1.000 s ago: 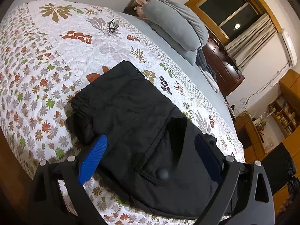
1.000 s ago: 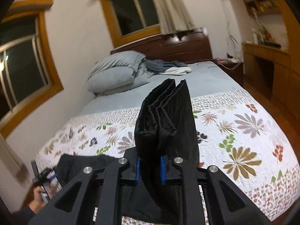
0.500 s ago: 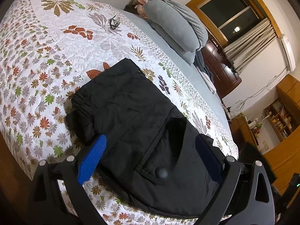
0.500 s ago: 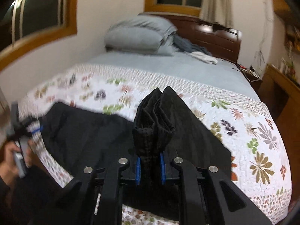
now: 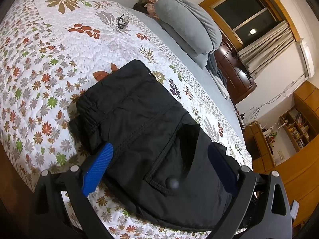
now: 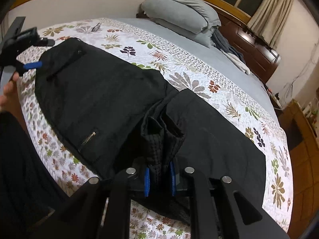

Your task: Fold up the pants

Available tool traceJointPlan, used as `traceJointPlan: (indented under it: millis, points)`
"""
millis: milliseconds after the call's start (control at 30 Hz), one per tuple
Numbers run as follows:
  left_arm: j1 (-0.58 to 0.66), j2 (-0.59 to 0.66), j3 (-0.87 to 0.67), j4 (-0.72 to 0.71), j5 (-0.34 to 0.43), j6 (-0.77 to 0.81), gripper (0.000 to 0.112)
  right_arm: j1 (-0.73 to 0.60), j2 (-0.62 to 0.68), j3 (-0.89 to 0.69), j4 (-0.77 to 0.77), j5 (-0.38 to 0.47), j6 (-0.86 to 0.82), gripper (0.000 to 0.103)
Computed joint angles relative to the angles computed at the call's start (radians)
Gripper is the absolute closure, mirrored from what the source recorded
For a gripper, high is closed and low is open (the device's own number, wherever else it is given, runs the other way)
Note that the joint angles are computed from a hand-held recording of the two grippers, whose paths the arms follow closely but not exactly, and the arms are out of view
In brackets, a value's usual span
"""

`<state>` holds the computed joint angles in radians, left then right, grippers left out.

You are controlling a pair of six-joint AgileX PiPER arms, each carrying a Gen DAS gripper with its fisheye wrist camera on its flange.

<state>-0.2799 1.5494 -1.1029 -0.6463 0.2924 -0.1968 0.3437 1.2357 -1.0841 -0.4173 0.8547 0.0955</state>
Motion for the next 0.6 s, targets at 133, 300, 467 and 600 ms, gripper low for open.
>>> traceJointPlan:
  millis: [133, 300, 467, 600]
  points:
    - [0.006, 0.002, 0.006, -0.044, -0.004, 0.04, 0.016, 0.006, -0.006, 0.007, -0.006, -0.004, -0.011, 0.088]
    - [0.01, 0.006, 0.008, -0.082, -0.003, 0.078, 0.015, 0.018, 0.015, 0.014, -0.017, -0.016, -0.018, 0.088]
    - [0.02, 0.012, 0.008, -0.146, 0.0, 0.14, 0.015, 0.067, 0.044, 0.041, -0.072, -0.03, 0.013, 0.088]
    - [0.025, 0.015, 0.006, -0.166, 0.009, 0.167, 0.013, 0.084, 0.067, 0.059, -0.1, -0.037, 0.036, 0.083]
